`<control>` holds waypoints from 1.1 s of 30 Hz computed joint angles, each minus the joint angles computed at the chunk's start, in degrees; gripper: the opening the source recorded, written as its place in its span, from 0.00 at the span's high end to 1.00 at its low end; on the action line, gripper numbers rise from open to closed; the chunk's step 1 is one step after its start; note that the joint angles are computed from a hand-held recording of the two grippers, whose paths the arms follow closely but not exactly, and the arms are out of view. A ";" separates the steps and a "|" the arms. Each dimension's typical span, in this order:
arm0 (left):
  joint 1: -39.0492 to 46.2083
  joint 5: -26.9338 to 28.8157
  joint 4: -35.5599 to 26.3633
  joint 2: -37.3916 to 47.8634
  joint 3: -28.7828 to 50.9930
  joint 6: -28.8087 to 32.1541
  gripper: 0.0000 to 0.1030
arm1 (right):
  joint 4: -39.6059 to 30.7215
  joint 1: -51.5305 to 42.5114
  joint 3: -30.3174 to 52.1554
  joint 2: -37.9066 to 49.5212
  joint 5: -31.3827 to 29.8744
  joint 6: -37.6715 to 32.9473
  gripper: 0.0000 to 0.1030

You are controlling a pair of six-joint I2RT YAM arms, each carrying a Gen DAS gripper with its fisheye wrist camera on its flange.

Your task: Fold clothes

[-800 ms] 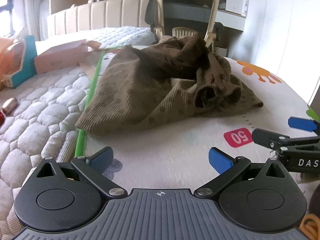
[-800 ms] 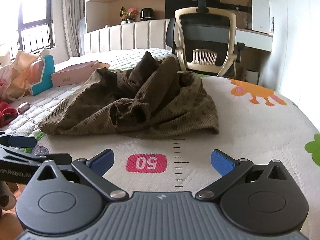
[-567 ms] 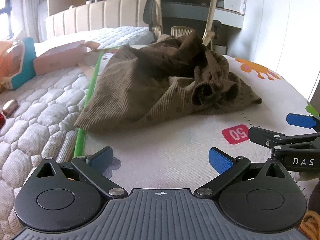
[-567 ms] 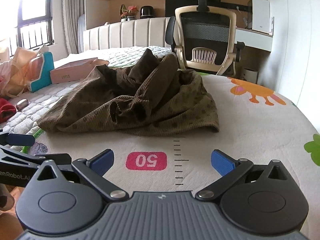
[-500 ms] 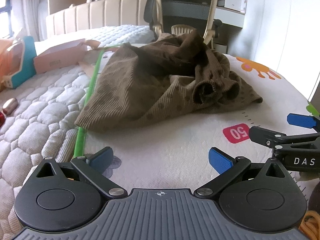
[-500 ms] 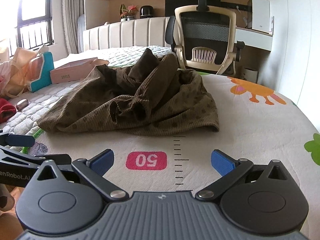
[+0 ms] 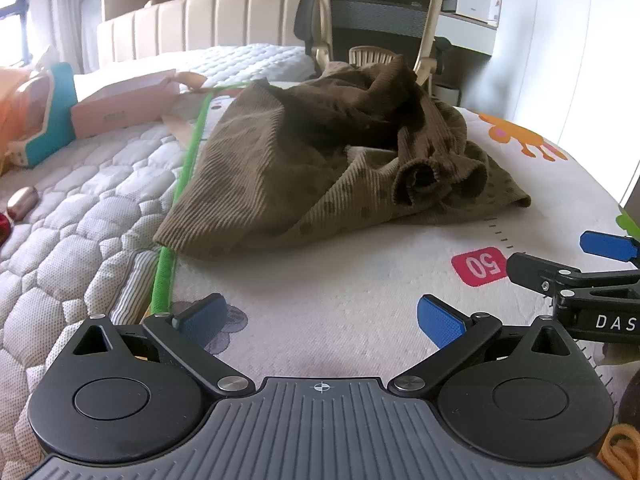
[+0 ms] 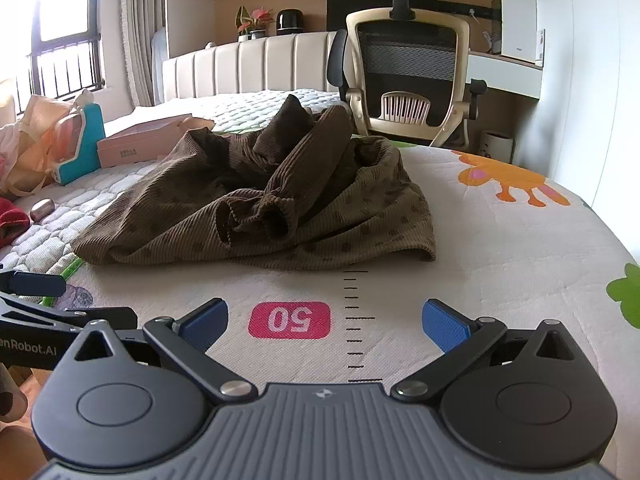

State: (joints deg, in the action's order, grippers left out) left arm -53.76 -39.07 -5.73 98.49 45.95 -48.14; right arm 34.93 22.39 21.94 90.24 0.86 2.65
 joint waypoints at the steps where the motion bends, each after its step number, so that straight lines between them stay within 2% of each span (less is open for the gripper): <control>1: 0.02 0.01 -0.03 -0.06 -0.04 -0.07 0.00 | -0.03 0.10 -0.01 -0.03 0.11 -0.09 0.00; 33: 0.53 0.35 -1.03 -1.09 -0.42 -1.26 0.00 | -1.72 0.66 0.51 -0.80 0.54 -0.48 0.00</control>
